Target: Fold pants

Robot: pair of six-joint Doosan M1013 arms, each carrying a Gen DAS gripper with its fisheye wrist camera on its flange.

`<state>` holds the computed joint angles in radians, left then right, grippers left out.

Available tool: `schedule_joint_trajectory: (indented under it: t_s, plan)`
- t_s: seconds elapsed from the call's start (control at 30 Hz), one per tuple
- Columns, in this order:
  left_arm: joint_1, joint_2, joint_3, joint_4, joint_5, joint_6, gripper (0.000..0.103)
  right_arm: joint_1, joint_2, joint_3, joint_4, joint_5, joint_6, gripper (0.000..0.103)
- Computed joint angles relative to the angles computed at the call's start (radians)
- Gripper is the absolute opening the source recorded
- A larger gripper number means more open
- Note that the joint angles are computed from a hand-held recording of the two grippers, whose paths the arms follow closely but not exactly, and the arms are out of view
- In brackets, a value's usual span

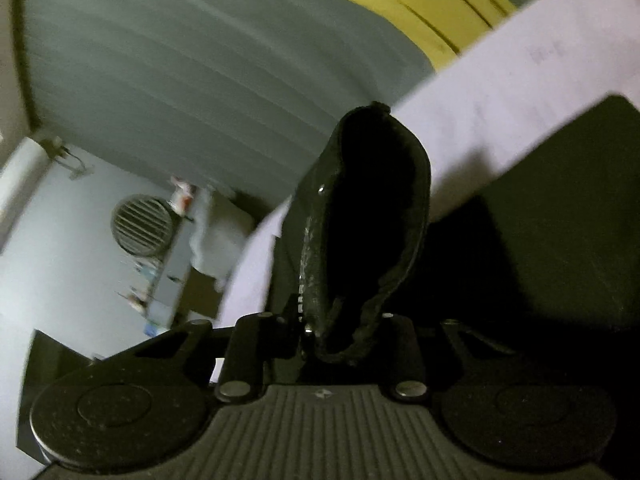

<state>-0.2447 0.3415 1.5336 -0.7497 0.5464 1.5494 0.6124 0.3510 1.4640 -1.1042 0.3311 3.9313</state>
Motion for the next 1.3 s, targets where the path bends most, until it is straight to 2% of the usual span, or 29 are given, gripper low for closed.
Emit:
schedule_joint_trajectory:
  t_s: [0.07,0.17,0.2,0.27,0.4,0.43,0.53,0.63,0.73,0.83,0.93,1.0,1.03,1.1,1.13,1.17,1.23,1.3]
  plan:
    - [-0.002,-0.007,0.007,-0.003,-0.014,0.021,0.098,0.011,-0.011,-0.003,-0.041,0.029,0.042,0.023]
    - [-0.002,-0.008,0.005,0.008,-0.001,0.017,0.098,0.03,-0.032,0.024,-0.22,0.067,0.235,0.023]
    - [0.0,-0.009,0.004,0.011,0.005,0.015,0.098,0.037,-0.037,0.032,-0.214,0.094,0.227,0.023]
    - [0.0,-0.01,0.0,0.032,0.01,-0.001,0.098,0.053,-0.032,0.021,-0.092,0.181,0.097,0.023]
    - [-0.002,-0.007,-0.014,0.068,0.052,-0.004,0.098,0.066,0.002,-0.049,0.23,0.405,-0.292,0.023]
    - [-0.004,-0.004,-0.021,0.08,0.072,-0.002,0.098,0.063,0.01,-0.063,0.27,0.424,-0.336,0.023]
    - [-0.003,0.007,-0.043,0.073,0.151,0.037,0.098,0.052,0.01,-0.054,0.295,0.389,-0.31,0.025]
    - [-0.009,0.009,-0.056,0.098,0.199,0.056,0.098,0.04,-0.007,-0.016,0.336,0.314,-0.273,0.038]
    - [-0.019,0.002,-0.058,0.139,0.199,0.048,0.098,0.026,-0.025,0.039,0.34,0.216,-0.153,0.049]
    - [-0.021,-0.005,-0.054,0.149,0.191,0.039,0.098,0.016,-0.027,0.067,0.302,0.147,-0.053,0.052]
    - [-0.028,-0.01,-0.052,0.183,0.178,0.016,0.098,-0.001,-0.037,0.096,0.283,0.046,0.0,0.065]
    - [-0.037,-0.014,-0.052,0.224,0.171,-0.006,0.098,-0.012,-0.039,0.11,0.335,-0.028,-0.048,0.068]
    - [-0.04,-0.016,-0.051,0.233,0.17,-0.008,0.098,-0.015,-0.05,0.125,0.395,-0.036,-0.118,0.068]
    - [-0.045,-0.016,-0.054,0.258,0.169,-0.018,0.098,-0.016,-0.041,0.105,0.482,-0.003,-0.225,0.066]
    - [-0.048,-0.015,-0.055,0.27,0.169,-0.023,0.098,-0.013,-0.038,0.099,0.492,0.018,-0.235,0.063]
    - [-0.048,-0.014,-0.057,0.279,0.17,-0.025,0.098,-0.008,-0.034,0.086,0.497,0.054,-0.245,0.052]
    - [-0.054,-0.013,-0.059,0.307,0.171,-0.036,0.098,-0.001,-0.025,0.067,0.5,0.107,-0.286,0.038]
    - [-0.061,-0.014,-0.058,0.337,0.166,-0.043,0.098,0.008,-0.022,0.051,0.484,0.148,-0.311,0.035]
